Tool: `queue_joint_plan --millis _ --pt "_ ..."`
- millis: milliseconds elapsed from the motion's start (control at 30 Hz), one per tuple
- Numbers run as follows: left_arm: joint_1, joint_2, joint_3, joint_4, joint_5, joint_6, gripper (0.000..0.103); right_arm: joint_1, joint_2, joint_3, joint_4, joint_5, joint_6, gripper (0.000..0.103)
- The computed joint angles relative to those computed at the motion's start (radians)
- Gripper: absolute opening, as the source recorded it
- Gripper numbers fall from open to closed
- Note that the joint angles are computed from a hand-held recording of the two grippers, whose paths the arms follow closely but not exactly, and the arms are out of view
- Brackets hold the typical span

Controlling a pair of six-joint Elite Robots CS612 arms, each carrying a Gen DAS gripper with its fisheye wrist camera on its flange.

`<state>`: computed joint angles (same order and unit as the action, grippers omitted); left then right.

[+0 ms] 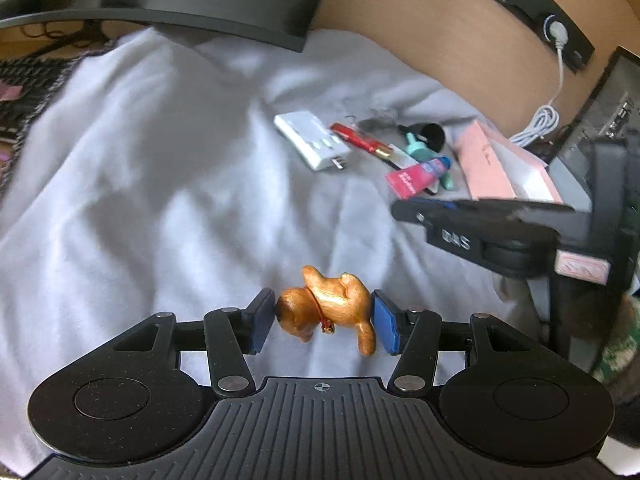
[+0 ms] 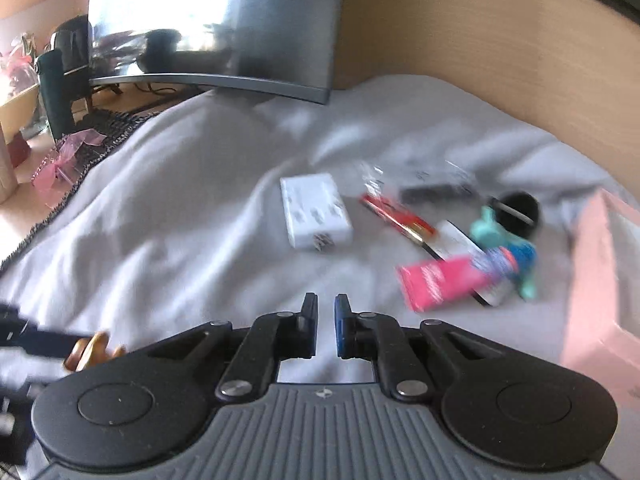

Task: Organize rigid objects
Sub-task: 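Grasp the white charger block with the right gripper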

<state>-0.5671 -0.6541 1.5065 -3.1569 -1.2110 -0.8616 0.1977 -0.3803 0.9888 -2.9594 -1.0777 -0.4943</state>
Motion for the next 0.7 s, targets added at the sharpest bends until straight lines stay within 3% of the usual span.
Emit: queue_joint_plan --millis 33,100,200,300,400,533,700 --pt "0.001 0.002 -0.005 0.000 -0.001 0.002 0.057 -0.006 -0.003 0.004 0.001 0.003 0.016 0.012" --pt "0.001 0.003 -0.011 0.005 0.002 0.004 0.057 -0.015 -0.005 -0.001 0.016 0.011 0.042 0.036" --pt "-0.001 0.001 -0.004 -0.006 0.004 0.008 0.057 -0.015 0.013 -0.029 -0.016 0.005 0.079 0.052" --pt "-0.006 -0.009 0.016 -0.024 0.007 0.011 0.057 -0.006 0.037 -0.083 -0.010 0.018 0.056 0.065" --pt "-0.008 -0.019 0.041 -0.048 -0.002 0.016 0.057 0.010 0.075 -0.158 0.013 0.022 0.027 0.073" --pt "-0.012 -0.038 0.068 -0.053 0.029 0.033 0.057 0.043 0.155 -0.326 0.126 0.004 -0.011 0.073" --pt "-0.012 -0.056 0.103 -0.066 0.057 0.021 0.057 0.074 0.283 -0.599 0.317 -0.049 0.036 0.073"
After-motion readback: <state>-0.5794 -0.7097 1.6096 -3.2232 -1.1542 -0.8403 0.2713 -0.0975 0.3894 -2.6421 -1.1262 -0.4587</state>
